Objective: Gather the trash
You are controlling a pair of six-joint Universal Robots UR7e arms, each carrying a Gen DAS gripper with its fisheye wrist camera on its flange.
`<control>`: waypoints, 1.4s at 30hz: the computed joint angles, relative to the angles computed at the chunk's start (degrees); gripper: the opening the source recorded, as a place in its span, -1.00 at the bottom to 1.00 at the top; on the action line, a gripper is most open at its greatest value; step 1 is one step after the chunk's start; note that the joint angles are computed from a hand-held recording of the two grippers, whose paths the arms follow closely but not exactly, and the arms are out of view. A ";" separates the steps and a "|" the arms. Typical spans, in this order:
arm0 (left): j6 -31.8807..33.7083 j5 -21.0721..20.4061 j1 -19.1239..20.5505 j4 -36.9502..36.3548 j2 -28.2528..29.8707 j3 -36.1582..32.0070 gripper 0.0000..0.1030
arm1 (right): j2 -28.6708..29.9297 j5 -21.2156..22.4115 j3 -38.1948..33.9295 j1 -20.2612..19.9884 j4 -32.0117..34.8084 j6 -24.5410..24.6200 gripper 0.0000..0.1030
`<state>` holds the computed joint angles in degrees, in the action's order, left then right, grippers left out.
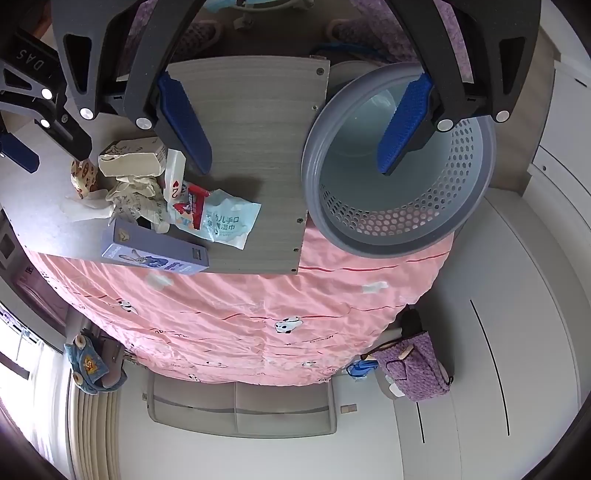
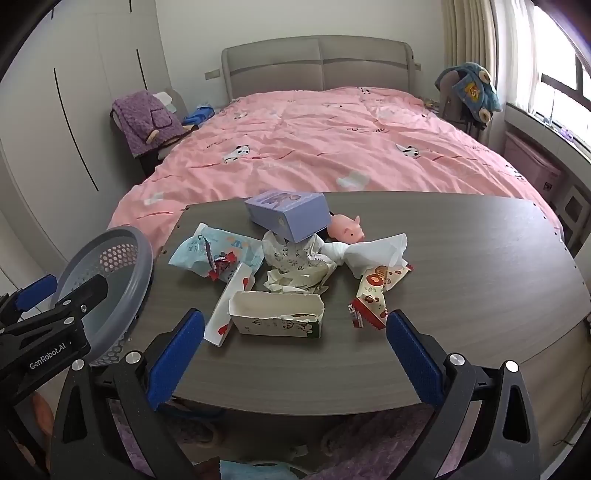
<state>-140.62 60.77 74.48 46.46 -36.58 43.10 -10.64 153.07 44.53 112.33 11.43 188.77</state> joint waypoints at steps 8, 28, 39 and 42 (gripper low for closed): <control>0.37 -0.13 0.23 0.05 -0.11 -0.18 0.68 | 0.29 0.52 -0.59 -0.01 0.23 -0.14 0.88; 0.48 -0.16 0.27 0.05 -0.03 -0.24 0.68 | 0.57 0.77 -1.56 0.15 0.96 -0.11 0.88; 0.47 -0.19 0.24 -0.02 0.00 -0.18 0.68 | 0.56 0.89 -1.56 0.20 0.78 -0.34 0.88; 0.54 -0.17 0.30 0.04 0.06 -0.28 0.68 | 0.57 0.86 -1.67 0.17 0.87 -0.34 0.88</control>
<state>-140.08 60.59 74.78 46.51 -36.52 42.82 -10.07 153.93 42.86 112.49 12.30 188.43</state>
